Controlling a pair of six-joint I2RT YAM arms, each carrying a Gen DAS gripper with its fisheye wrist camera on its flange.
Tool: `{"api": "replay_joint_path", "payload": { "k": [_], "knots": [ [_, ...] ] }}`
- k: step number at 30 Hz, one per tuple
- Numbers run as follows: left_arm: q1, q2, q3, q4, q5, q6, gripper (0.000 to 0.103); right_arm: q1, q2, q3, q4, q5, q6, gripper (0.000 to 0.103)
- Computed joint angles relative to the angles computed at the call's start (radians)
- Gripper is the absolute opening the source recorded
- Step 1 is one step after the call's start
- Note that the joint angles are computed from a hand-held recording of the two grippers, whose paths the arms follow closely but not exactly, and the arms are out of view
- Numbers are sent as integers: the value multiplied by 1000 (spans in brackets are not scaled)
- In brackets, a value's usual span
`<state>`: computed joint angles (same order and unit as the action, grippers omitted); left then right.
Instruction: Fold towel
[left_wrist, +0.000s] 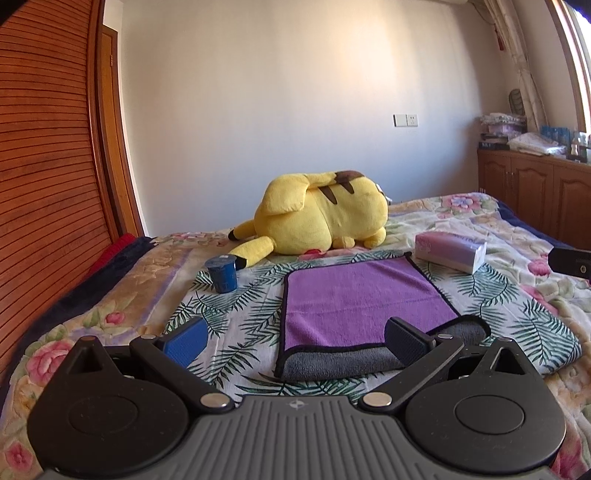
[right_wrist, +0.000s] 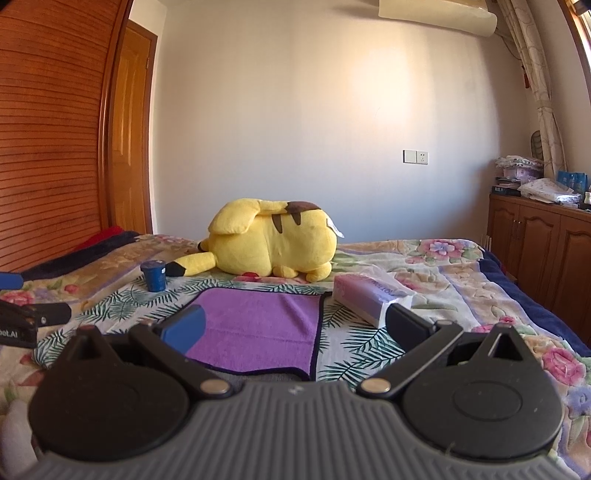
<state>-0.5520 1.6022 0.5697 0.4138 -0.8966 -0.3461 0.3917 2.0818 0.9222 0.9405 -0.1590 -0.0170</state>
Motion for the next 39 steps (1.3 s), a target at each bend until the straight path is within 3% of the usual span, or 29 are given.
{"api": "replay_joint_path", "payload": {
  "k": [16, 39],
  "knots": [
    [38, 50, 56, -98, 93, -17, 87, 9, 42, 101, -140, 0, -34, 103],
    [188, 135, 117, -55, 289, 50, 84, 16, 161, 330, -386, -18, -114, 103]
  ]
}}
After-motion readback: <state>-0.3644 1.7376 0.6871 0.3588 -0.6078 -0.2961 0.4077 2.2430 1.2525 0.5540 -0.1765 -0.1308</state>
